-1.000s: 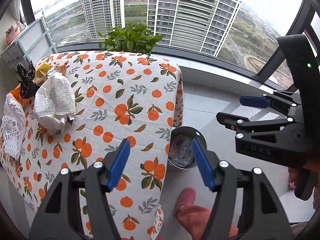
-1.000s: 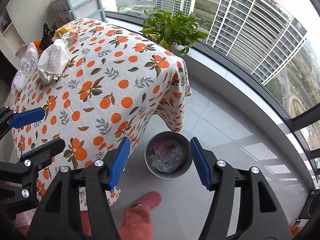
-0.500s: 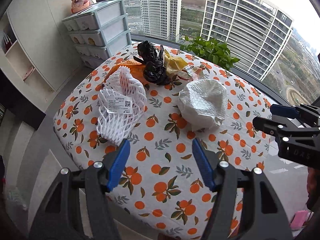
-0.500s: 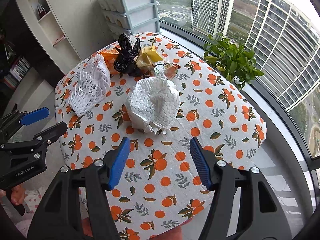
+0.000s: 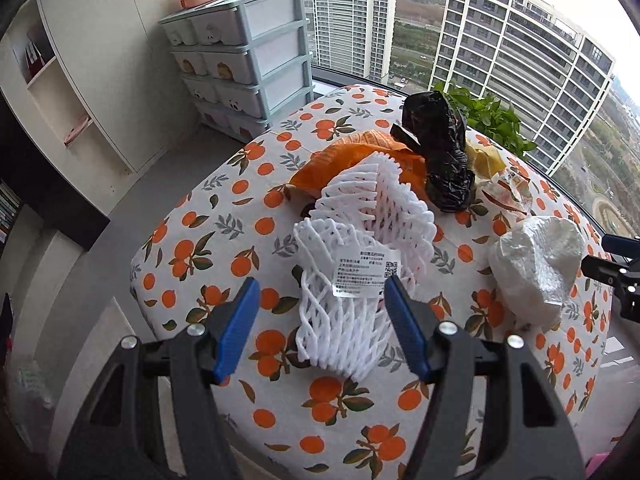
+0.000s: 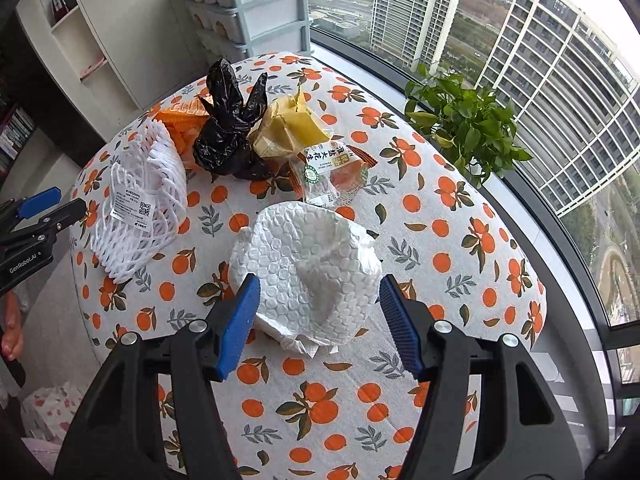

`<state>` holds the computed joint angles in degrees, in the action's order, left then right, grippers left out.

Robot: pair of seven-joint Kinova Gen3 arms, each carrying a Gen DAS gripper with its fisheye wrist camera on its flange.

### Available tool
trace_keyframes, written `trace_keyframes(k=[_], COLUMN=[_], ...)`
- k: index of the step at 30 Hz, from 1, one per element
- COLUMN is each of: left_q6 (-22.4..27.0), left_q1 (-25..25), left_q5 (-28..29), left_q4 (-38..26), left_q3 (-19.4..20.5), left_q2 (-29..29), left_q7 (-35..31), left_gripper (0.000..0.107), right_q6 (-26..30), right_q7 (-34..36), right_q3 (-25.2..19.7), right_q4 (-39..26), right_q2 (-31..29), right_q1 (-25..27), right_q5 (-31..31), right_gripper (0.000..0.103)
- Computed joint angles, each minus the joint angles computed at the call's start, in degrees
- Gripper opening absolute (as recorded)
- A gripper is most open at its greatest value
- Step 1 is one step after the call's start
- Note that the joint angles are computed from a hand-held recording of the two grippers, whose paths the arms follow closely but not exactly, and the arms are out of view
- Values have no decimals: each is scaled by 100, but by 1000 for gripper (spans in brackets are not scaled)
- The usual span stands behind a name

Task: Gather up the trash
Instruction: 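Grasp the white foam net with the left tool while the right tool grasps the bubble-wrap pouch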

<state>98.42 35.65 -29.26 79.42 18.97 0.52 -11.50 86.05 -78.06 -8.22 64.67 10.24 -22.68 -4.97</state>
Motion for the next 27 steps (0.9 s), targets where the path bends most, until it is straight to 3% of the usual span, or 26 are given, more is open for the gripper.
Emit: trace_keyframes(k=[6, 13, 16, 24, 27], left_q6=[-1155, -1575, -1593, -1099, -1122], left_q1=[-397, -259, -148, 30, -49], left_q5=[650, 837, 875, 541, 637], left_q4=[776, 725, 683, 551, 653], left_q3=[-234, -138, -170, -258, -306], left_q2=[-140, 175, 287, 286, 275], left_q7=[-181, -226, -188, 180, 67], left_gripper=[65, 63, 63, 65, 65], right_q6=[-351, -455, -147, -236, -273], right_q7=[89, 211, 306, 384, 452], right_q3=[-7, 4, 4, -6, -38], right_q4=[228, 283, 138, 293, 357], right_q2=[278, 354, 534, 505, 442], right_q1=[-120, -132, -105, 5, -4], right_q5=[239, 296, 216, -91, -155], right_gripper=[65, 71, 78, 77, 61])
